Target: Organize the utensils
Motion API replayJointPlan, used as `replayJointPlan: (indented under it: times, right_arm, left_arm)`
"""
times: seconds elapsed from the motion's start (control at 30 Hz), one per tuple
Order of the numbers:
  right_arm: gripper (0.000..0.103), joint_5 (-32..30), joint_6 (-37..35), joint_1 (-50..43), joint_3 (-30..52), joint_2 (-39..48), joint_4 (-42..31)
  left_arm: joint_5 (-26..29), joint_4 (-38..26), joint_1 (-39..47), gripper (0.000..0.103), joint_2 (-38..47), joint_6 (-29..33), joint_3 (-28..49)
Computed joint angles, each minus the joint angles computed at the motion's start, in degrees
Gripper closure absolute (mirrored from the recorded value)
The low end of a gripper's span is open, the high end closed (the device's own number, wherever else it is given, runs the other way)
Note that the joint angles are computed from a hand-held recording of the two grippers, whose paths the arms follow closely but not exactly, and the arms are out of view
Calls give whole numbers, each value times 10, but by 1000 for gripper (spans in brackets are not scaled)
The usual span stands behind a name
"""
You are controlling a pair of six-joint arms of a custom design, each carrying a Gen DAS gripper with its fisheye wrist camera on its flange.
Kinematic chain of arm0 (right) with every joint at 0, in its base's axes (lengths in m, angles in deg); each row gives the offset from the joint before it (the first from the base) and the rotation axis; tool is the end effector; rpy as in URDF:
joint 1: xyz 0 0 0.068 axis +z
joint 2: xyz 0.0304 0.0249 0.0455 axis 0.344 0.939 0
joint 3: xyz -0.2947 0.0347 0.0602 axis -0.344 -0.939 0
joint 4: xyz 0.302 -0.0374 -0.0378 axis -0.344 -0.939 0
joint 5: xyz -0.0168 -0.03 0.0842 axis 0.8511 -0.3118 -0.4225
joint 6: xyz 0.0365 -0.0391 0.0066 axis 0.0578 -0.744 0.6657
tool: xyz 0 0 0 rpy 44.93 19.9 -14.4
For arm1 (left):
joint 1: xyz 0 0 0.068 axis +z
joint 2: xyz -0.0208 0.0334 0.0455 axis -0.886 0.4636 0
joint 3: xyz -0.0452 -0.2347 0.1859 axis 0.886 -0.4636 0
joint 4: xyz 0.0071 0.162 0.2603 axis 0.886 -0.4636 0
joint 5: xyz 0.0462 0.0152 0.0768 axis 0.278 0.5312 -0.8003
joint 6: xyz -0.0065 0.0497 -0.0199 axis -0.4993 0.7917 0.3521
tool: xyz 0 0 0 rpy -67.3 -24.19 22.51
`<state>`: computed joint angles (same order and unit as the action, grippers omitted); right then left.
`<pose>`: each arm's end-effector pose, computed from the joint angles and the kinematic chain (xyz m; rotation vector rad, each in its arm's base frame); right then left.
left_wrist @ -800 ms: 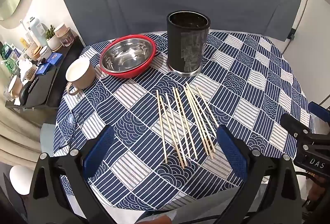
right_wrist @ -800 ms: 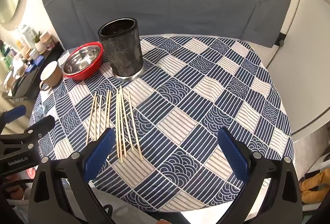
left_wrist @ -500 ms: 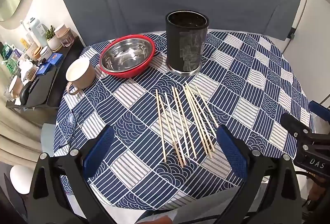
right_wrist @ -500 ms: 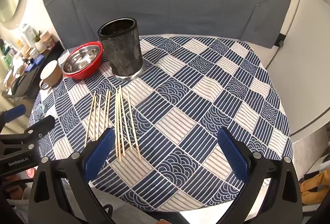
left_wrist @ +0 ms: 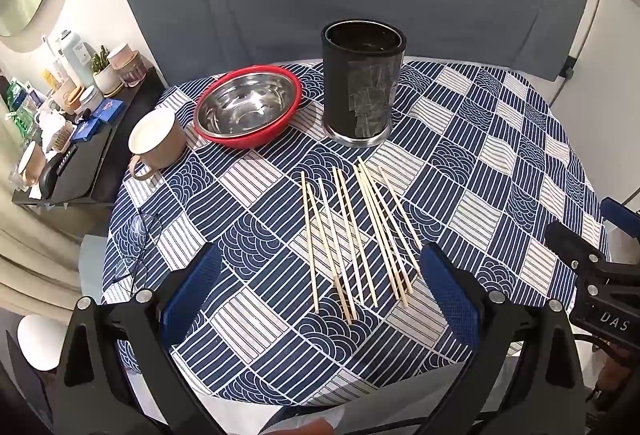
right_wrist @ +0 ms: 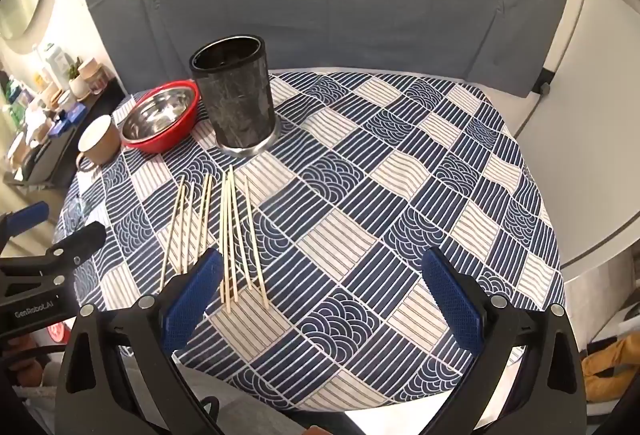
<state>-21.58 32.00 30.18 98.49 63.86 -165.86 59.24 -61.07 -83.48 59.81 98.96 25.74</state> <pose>0.2539 0.0319 0.4384 0.7579 2.4961 -0.2130 0.3632 -0.1435 0.4451 0.8177 2.4578 -0.1614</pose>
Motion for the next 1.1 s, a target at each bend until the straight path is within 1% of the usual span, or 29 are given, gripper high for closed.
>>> replayJointPlan:
  times: [1.1]
  right_arm:
    - [8, -13, -13, -8, -7, 1, 18]
  left_arm:
    - [-14, 1, -3, 6, 5, -1, 0]
